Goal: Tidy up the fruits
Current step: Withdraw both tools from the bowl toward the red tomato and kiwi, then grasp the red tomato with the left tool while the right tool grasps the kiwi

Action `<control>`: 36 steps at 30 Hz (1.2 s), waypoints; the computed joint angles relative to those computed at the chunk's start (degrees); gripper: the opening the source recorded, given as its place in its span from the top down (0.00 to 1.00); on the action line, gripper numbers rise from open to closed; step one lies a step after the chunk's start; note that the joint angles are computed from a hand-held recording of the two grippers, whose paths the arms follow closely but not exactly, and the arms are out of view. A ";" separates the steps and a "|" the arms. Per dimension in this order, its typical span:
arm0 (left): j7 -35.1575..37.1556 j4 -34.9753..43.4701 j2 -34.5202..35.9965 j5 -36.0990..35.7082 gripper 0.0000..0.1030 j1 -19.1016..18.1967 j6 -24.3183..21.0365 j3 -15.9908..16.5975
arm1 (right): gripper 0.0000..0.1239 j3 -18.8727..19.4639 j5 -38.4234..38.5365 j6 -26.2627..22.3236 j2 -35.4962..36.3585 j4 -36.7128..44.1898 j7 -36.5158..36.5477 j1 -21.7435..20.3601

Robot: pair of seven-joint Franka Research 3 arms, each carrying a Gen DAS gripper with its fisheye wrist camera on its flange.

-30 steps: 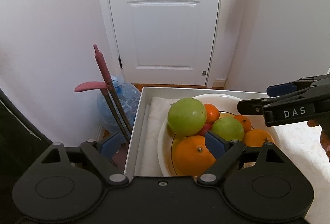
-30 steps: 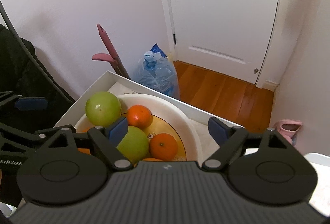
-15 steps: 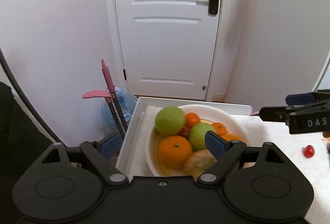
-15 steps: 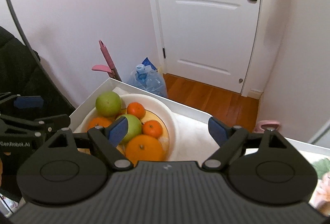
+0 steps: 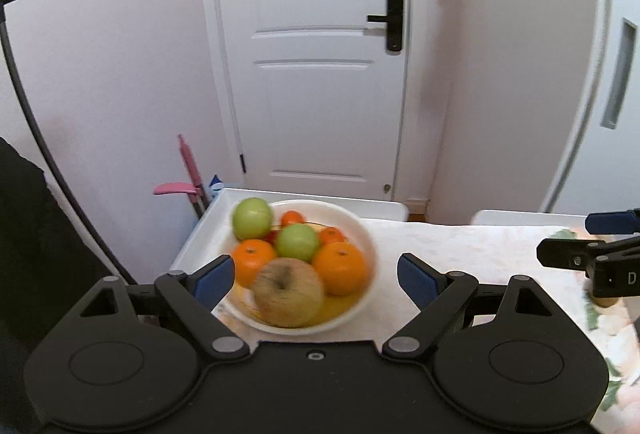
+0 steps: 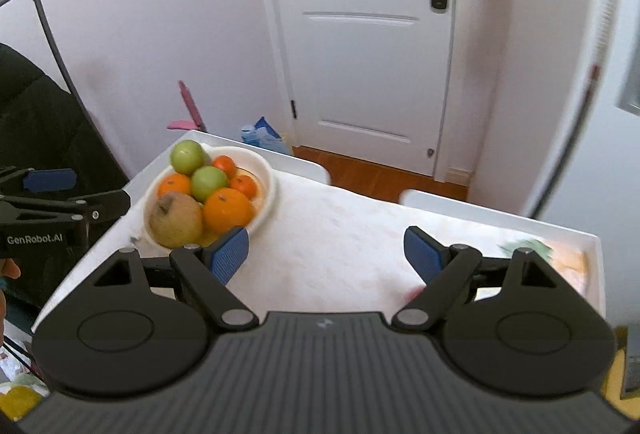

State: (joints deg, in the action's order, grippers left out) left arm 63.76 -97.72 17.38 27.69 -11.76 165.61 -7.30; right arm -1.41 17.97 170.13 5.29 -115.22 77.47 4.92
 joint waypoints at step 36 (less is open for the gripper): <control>30.74 26.50 29.44 -8.86 0.09 -8.24 -2.33 -9.92 | 0.17 -13.22 -55.38 6.90 0.23 -12.93 75.83 -4.89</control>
State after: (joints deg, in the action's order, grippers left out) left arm 94.51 -71.22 46.81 18.82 -20.01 163.28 -17.22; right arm -14.63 -37.41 177.04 5.52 -128.14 153.30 0.03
